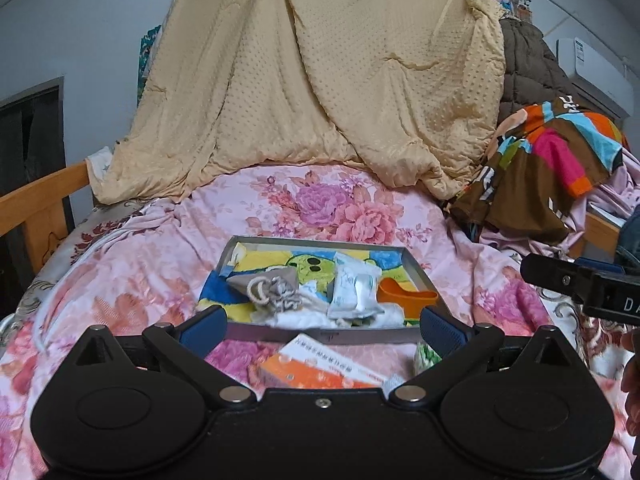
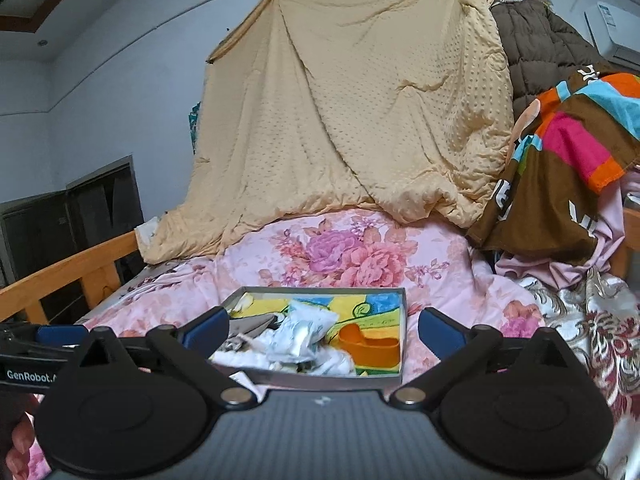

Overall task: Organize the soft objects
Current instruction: 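Move both tools back over the remaining pile of items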

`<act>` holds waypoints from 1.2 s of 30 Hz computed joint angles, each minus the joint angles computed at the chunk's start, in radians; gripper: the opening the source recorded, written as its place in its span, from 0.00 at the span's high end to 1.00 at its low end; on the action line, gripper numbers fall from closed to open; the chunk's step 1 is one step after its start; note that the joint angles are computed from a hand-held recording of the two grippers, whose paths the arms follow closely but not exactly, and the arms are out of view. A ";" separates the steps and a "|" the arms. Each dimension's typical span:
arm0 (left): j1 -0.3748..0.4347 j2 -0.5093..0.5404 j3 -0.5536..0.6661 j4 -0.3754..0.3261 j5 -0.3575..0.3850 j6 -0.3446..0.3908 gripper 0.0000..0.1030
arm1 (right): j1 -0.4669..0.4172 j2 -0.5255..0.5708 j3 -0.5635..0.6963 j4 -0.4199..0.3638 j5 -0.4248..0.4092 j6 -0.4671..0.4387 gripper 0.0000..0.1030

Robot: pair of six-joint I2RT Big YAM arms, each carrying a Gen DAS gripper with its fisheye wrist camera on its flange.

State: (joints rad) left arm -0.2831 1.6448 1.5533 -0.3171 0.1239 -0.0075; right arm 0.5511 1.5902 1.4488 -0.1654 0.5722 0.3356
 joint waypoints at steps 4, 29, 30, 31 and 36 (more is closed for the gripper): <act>0.008 -0.052 -0.070 0.008 0.010 0.012 0.01 | 0.025 -0.025 -0.032 -0.012 0.016 0.012 0.00; 0.037 -0.196 -0.301 0.011 0.051 0.090 0.01 | 0.120 -0.062 -0.077 -0.130 0.091 0.065 0.00; 0.037 -0.195 -0.298 0.002 0.054 0.088 0.01 | 0.121 -0.060 -0.075 -0.136 0.092 0.066 0.00; 0.038 -0.193 -0.296 -0.008 0.057 0.086 0.01 | 0.122 -0.059 -0.074 -0.141 0.092 0.070 0.00; 0.040 -0.188 -0.292 -0.039 0.066 0.088 0.01 | 0.120 -0.053 -0.058 -0.203 0.087 0.115 0.00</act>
